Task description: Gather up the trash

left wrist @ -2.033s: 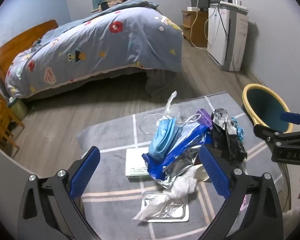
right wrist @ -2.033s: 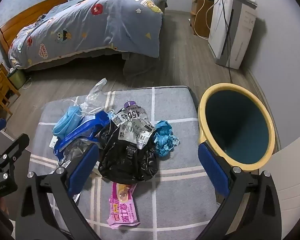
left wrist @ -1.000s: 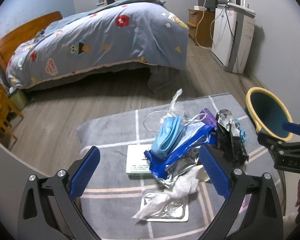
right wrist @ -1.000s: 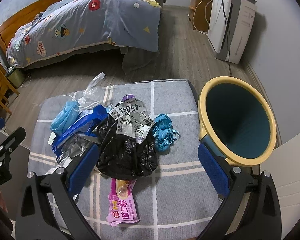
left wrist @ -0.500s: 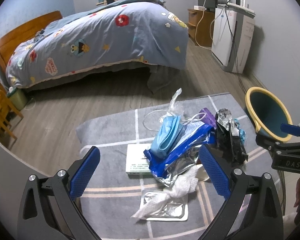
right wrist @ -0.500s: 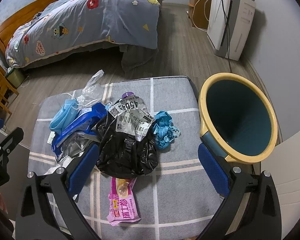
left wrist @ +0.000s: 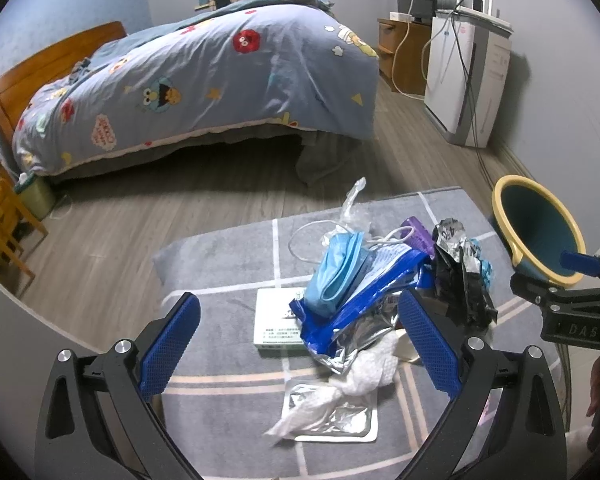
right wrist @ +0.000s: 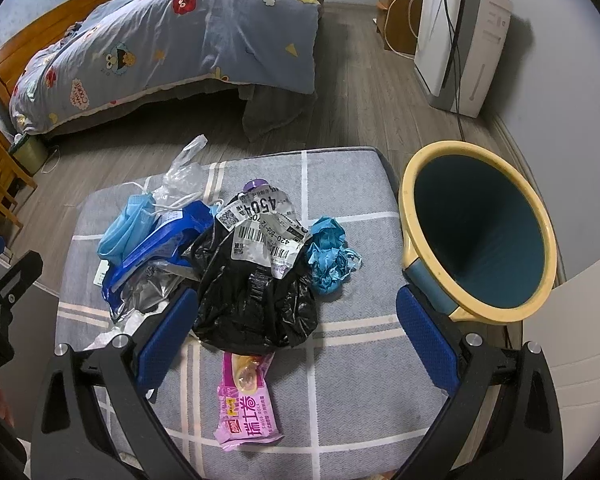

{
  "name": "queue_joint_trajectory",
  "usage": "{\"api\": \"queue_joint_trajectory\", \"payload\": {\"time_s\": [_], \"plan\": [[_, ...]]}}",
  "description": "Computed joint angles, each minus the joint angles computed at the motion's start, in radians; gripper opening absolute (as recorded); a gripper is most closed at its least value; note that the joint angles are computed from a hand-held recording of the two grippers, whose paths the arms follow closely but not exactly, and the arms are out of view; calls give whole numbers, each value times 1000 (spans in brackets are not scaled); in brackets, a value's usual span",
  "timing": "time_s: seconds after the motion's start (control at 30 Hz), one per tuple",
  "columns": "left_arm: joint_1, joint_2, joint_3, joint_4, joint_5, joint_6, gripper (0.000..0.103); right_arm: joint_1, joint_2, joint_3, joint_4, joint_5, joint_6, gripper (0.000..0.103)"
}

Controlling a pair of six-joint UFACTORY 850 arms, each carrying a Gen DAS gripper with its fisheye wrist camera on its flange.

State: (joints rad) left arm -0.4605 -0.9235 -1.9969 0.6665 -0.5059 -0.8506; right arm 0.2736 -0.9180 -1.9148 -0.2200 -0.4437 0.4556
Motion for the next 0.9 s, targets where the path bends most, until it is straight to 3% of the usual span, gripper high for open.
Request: {"api": "queue_joint_trajectory", "payload": {"time_s": [0.9], "plan": [[1, 2, 4, 0, 4, 0, 98, 1, -9, -9, 17, -17, -20, 98]]}}
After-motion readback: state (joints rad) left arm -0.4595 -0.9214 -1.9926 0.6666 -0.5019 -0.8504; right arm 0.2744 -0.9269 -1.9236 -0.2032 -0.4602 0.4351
